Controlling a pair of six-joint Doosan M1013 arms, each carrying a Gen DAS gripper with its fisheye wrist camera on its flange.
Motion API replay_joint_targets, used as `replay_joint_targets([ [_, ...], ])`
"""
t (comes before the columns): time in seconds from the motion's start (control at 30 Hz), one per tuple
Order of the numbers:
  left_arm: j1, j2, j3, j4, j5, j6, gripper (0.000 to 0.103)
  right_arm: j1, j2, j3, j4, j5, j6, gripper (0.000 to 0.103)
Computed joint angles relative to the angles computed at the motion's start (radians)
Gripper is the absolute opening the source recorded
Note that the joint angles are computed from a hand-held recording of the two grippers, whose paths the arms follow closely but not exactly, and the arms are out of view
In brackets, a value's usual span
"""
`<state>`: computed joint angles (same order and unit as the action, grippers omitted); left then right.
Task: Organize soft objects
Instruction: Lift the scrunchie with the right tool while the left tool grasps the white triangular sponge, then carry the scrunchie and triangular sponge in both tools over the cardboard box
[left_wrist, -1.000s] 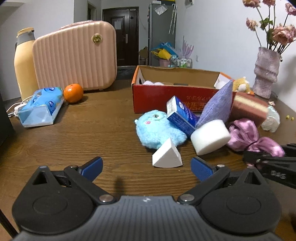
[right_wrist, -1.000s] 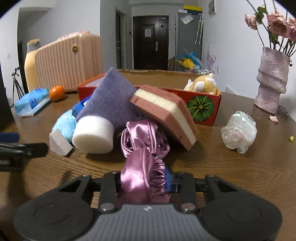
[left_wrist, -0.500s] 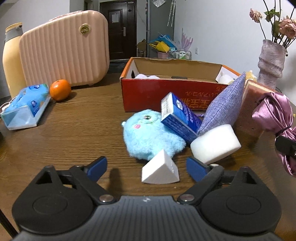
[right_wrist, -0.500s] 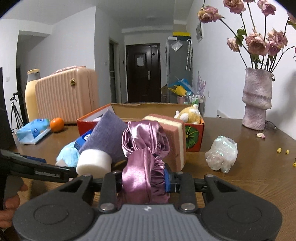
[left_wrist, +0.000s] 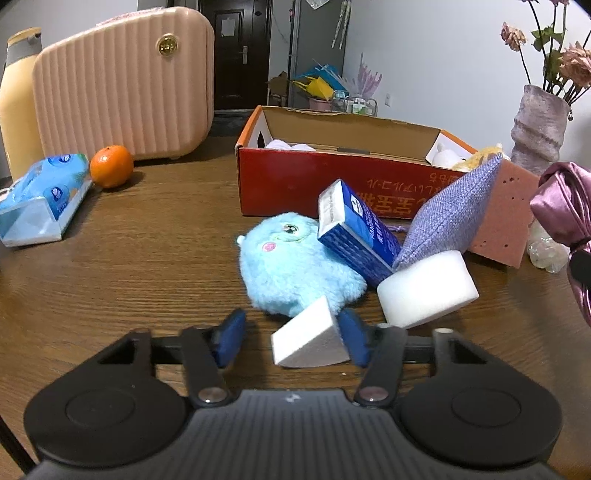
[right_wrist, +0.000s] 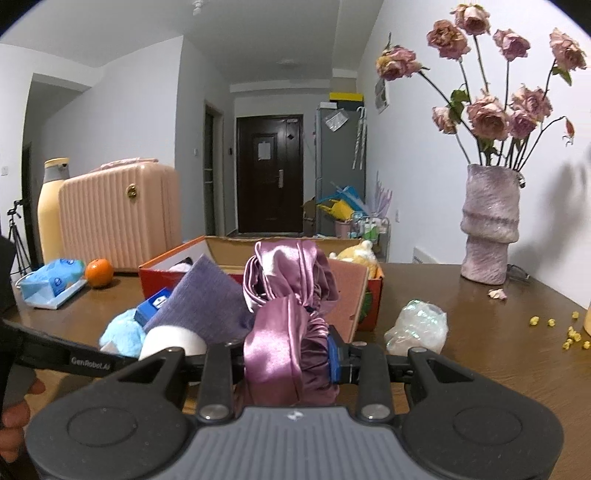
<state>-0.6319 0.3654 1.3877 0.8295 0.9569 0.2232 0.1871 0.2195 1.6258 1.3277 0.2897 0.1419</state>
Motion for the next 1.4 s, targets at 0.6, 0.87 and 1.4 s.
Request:
replay_joint_targets([
  [0.6, -0.028, -0.023, 0.033, 0.103, 0.007, -0.080, 0.028, -0.007, -0.003, 0.013, 0.301, -0.089, -0.232, 0.031],
  [0.87, -0.060, -0.056, 0.071, 0.238, 0.045, -0.187, 0.028, -0.008, -0.007, 0.020, 0.379, -0.084, -0.306, 0.031],
  [1.4, -0.091, -0.071, 0.084, 0.379, 0.084, -0.258, 0.029, -0.004, -0.019, 0.039, 0.592, -0.076, -0.531, 0.031],
])
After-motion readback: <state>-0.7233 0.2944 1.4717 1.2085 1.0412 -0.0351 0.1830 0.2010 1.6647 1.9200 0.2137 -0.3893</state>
